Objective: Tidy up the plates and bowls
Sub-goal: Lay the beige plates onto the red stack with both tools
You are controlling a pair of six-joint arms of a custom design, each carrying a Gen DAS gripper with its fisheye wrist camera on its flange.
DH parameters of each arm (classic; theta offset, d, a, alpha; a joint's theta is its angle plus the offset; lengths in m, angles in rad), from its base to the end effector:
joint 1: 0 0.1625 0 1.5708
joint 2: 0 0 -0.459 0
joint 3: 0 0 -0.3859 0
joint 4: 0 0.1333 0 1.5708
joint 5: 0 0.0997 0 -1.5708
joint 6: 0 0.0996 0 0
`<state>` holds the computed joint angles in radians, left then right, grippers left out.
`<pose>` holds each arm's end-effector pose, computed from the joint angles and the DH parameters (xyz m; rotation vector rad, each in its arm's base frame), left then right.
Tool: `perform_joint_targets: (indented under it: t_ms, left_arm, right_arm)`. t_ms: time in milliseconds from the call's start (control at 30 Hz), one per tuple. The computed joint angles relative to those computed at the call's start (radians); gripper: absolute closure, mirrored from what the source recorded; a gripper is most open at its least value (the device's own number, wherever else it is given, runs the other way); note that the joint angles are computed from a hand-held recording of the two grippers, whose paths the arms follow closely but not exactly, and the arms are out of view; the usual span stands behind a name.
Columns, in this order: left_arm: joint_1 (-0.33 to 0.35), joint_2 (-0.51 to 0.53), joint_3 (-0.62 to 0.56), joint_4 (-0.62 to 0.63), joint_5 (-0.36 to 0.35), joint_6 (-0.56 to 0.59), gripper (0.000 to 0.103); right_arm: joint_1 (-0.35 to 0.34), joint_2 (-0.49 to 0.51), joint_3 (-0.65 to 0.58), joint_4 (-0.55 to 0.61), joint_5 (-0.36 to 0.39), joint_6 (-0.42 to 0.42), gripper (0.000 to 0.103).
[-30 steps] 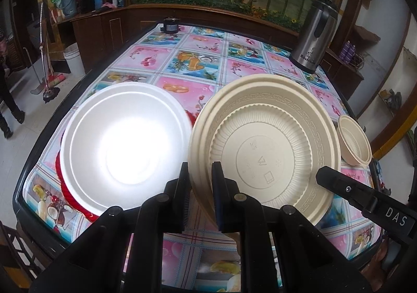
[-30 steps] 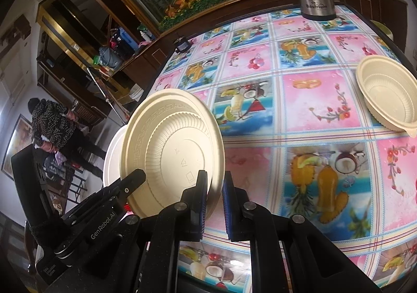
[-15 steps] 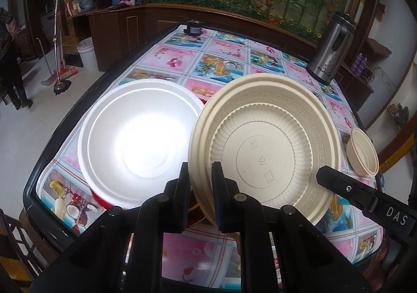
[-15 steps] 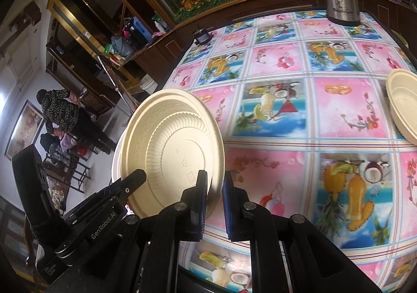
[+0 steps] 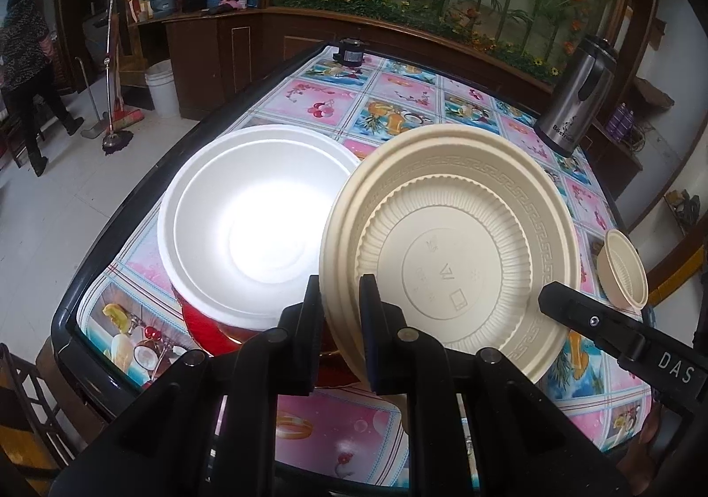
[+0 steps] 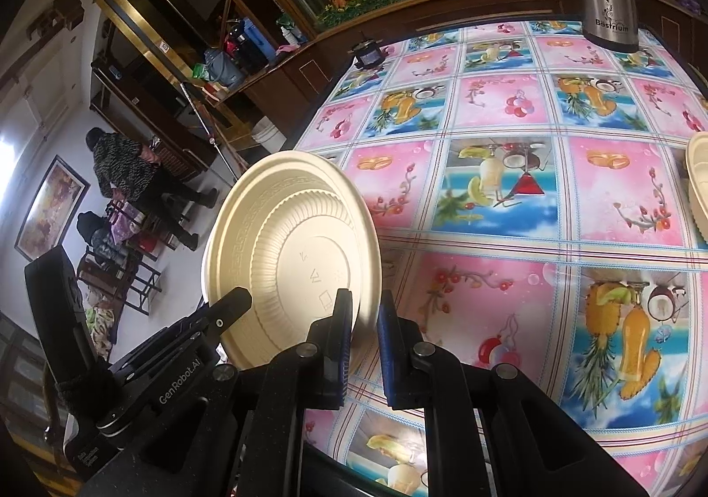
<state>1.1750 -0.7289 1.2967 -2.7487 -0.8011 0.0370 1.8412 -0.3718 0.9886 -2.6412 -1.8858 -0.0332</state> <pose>-0.1178 -0.8074 0.2592 0.2113 2.3531 -0.8955 0.3321 -0.8144 0.0646 0.3223 -2.7866 0.6950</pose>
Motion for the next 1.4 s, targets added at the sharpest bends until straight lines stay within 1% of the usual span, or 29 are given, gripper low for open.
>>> perform_joint_targets:
  t_ms: [300, 567, 900, 1200, 1333, 1400]
  left_arm:
    - [-0.015, -0.016, 0.012, -0.050, 0.003, 0.036, 0.090]
    - [-0.017, -0.021, 0.000, -0.083, 0.018, 0.056, 0.090]
    - [0.005, -0.021, -0.038, -0.079, 0.046, 0.032, 0.090]
    - [0.021, -0.011, -0.077, -0.072, 0.069, 0.027, 0.090]
    - [0.031, -0.005, -0.104, -0.040, 0.069, 0.015, 0.090]
    - [0.033, 0.003, -0.121, -0.035, 0.078, 0.019, 0.090]
  right_arm:
    - [0.010, -0.016, 0.014, -0.030, 0.002, -0.013, 0.092]
    - [0.026, 0.003, -0.039, -0.016, 0.009, -0.034, 0.092]
    - [0.046, 0.090, -0.202, 0.082, 0.027, -0.059, 0.092]
    - [0.054, 0.178, -0.359, 0.183, 0.041, -0.064, 0.092]
    - [0.058, 0.218, -0.438, 0.233, 0.042, -0.069, 0.092]
    - [0.058, 0.246, -0.496, 0.272, 0.044, -0.068, 0.092]
